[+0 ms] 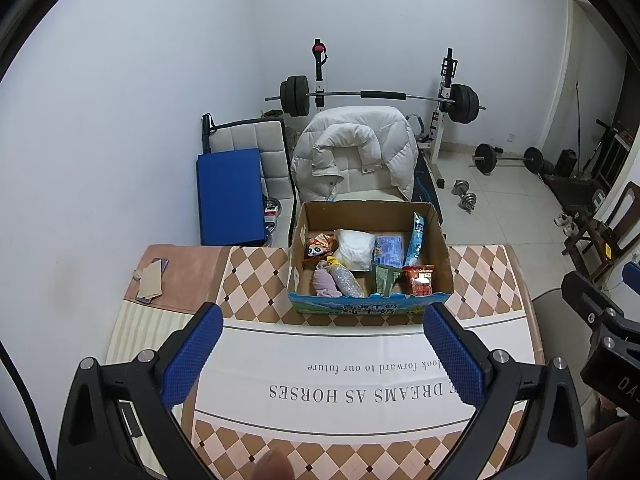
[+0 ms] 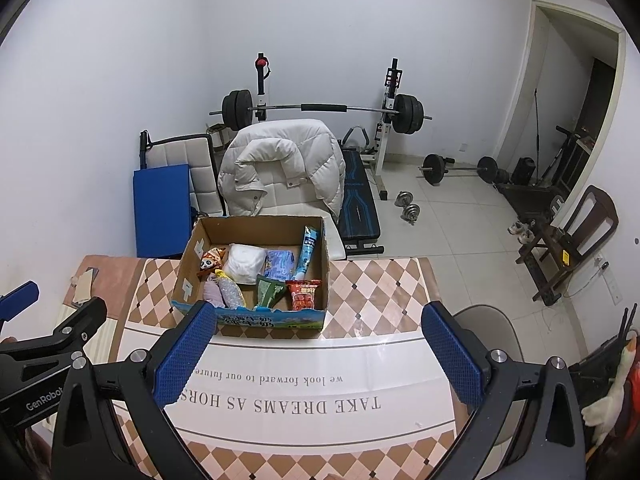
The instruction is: Organize soft objects
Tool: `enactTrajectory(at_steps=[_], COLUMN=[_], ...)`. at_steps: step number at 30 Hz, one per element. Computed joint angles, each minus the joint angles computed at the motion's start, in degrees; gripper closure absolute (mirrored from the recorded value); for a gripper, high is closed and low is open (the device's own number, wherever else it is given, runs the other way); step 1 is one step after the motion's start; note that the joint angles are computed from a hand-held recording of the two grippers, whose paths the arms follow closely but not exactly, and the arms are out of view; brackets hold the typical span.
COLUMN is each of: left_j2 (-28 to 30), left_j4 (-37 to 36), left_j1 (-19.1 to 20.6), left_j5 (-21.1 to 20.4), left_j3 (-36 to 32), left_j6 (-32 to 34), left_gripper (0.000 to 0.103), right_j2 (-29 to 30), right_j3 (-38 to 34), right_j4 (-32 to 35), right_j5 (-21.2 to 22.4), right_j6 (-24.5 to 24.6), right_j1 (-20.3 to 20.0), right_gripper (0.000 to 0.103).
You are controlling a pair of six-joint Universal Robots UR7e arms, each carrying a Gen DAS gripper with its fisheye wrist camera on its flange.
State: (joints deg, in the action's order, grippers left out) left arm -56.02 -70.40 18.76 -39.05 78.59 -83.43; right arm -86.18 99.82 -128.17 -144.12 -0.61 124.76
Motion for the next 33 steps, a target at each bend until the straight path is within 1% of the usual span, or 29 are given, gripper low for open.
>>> enactTrajectory(at_steps=[6, 11, 28, 33], left_j2=[0.15, -0.09, -0.06, 0.46], left_j4=[0.56, -0.12, -1.31, -1.05], left_j1=[-0.05, 0.03, 0.01, -0.14], left_j5=[0.11, -0.28, -0.11, -0.04], left_j3=[-0.28, -0.16, -0.04, -0.78], left_j6=[0.03, 1.15, 1.99, 1.84], left_gripper=[0.0, 0.0, 0.0, 0.0], right_j2=[-0.38, -0.4, -0.68, -0.72], right_j3=[0.26, 0.19, -0.48, -0.01], right_j4=[0.13, 0.35, 1.32, 0.12], right_j5=[-0.24, -0.31, -0.84, -2.18], right_j6=[0.18, 0.3, 0.55, -0.08], right_j1=[0.18, 0.2, 0.44, 0.82], right_gripper=[0.0, 0.0, 0.0, 0.0])
